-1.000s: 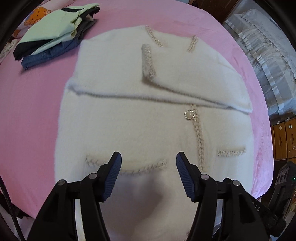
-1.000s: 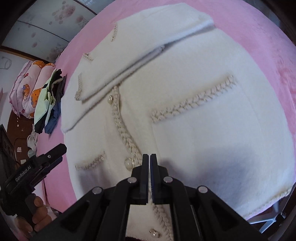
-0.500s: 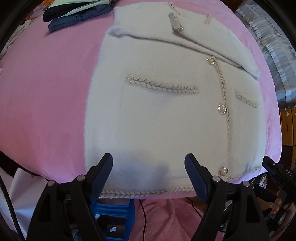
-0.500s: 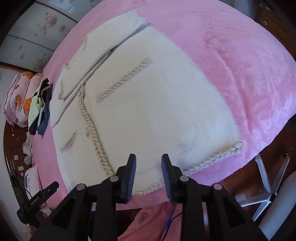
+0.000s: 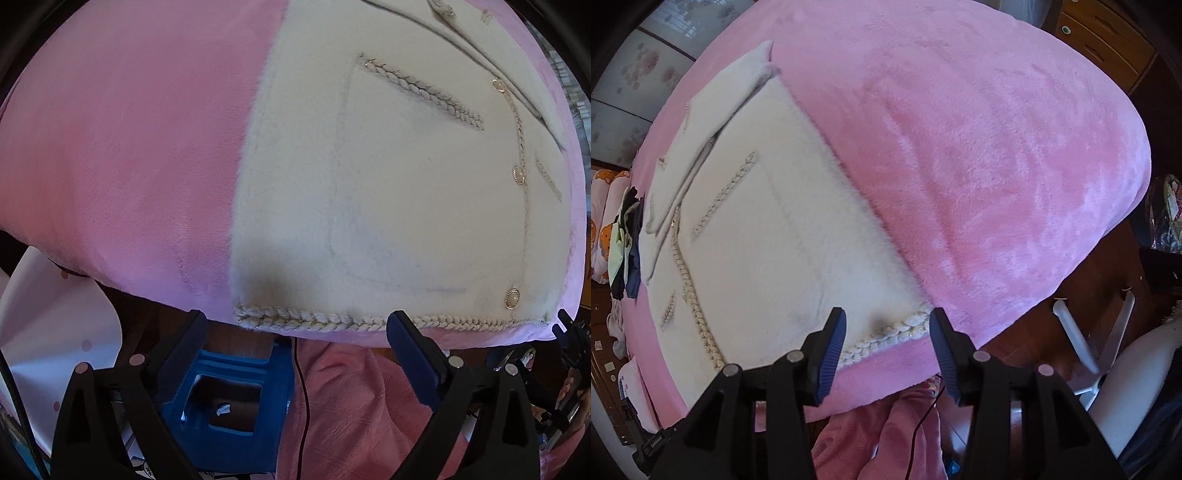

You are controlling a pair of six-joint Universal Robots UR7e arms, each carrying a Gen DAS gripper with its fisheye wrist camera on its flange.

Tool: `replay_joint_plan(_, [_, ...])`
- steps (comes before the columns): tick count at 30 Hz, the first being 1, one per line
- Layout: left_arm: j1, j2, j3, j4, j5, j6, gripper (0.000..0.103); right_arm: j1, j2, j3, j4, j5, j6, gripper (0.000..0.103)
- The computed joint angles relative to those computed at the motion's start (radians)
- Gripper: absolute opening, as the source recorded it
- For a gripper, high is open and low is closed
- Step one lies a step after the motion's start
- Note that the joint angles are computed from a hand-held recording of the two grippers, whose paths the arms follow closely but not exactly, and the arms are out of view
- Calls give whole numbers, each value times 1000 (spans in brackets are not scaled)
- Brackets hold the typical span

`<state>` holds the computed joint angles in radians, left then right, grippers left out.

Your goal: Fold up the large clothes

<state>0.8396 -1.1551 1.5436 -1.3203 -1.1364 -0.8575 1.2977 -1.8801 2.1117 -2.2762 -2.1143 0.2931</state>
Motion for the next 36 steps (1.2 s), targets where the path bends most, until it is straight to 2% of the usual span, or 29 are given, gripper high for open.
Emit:
replay_joint_plan(7, [17,-22,34,-6,55,26,99,-96,16,11,-9,78,-33,47])
replay_joint_plan(13, [46,-23,59,-11,53,70,99,-136,11,14,-13,139,-70,47])
replay_joint_plan(19, [109,-59,105,-122,-22,123,99,-132,32,-14,22,137,-89,47])
replay_joint_plan(25, [176,-88,132,-261,-108,99,99,-101,58,-27,29,92,-79,44])
replay_joint_plan(28, [199,-96,134,-295,-140,85,98,-84,78,-34,29,79,-53,38])
replay_joint_plan(30, [202,-100,133,-293,-146,87,90,-70,87,-38,31,64,-51,30])
replay_joint_plan(34, [200,-110,135,-283,-163,109,73,-34,101,-46,47,35,-57,23])
replay_joint_plan(36, [188,-120,145,-295,-209,100,53,-23,101,-46,47,32,-50,21])
